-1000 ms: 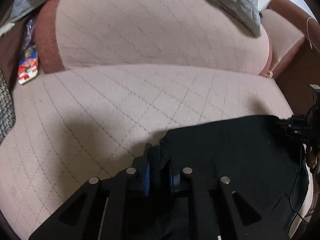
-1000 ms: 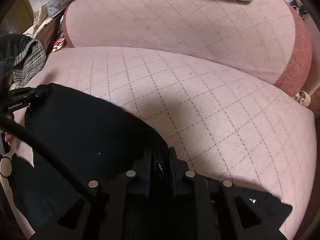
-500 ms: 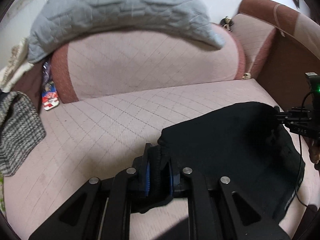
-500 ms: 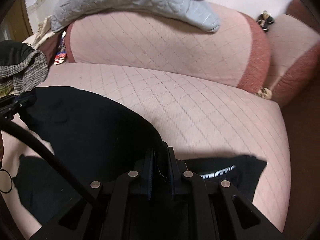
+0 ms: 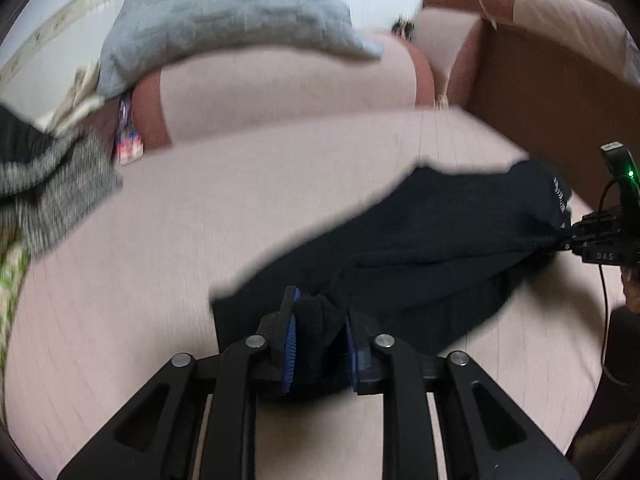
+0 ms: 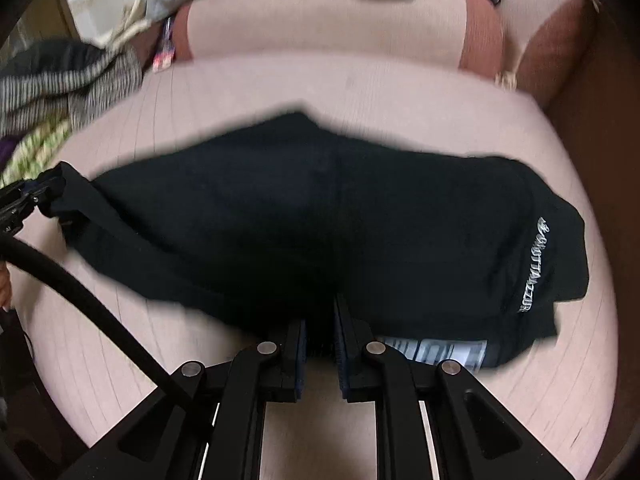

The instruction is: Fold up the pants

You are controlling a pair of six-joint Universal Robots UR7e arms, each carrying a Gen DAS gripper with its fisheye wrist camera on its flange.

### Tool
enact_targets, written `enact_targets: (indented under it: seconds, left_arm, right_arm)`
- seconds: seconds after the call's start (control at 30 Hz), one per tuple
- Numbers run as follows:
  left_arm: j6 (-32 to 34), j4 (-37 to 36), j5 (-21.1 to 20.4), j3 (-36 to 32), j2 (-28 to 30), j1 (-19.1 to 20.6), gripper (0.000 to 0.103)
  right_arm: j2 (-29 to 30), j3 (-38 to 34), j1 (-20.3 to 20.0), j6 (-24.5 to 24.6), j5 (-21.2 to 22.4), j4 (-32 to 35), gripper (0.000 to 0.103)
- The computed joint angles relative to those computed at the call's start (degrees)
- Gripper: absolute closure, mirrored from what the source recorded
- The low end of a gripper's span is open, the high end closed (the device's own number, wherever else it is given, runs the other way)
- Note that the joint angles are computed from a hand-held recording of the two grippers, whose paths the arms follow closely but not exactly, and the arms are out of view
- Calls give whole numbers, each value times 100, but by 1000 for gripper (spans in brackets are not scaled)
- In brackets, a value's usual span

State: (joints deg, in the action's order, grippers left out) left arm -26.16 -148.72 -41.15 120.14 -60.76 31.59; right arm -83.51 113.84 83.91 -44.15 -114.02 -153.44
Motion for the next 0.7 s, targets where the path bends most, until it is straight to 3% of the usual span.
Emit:
enact_targets:
  seconds: [0.07,0.17,0.23,0.27,0.5,0.6,0.7]
  left_arm:
    - [-530,385,-80,257,-183,-85,80]
    - [-1172,608,-227,631,-587,-219,73]
    - [-1485,620,-297,815,-877,-265,69]
    - [-1614,639,-310,848,-978,-257,69]
    - [-1909,270,-465,606,-1090,226,69]
    - [-2057,-321,-518,562,-1076,421,67]
    - [-2258,-400,-643,453,-1010,602,65]
  right_arm:
    - [-145,334,-58,-90,-122,-292,86]
    - [-558,626,-234,136,73,-135,83]
    - [-798,743,-344,296,201,-92,67]
    - [-885,790,-392,354,263,-97,65]
    - [-1198,712,-588,953,794,281,64]
    - [-1163,724,-545,1017,772,168,64]
    - [-1158,736,-595,1059,811,75,64]
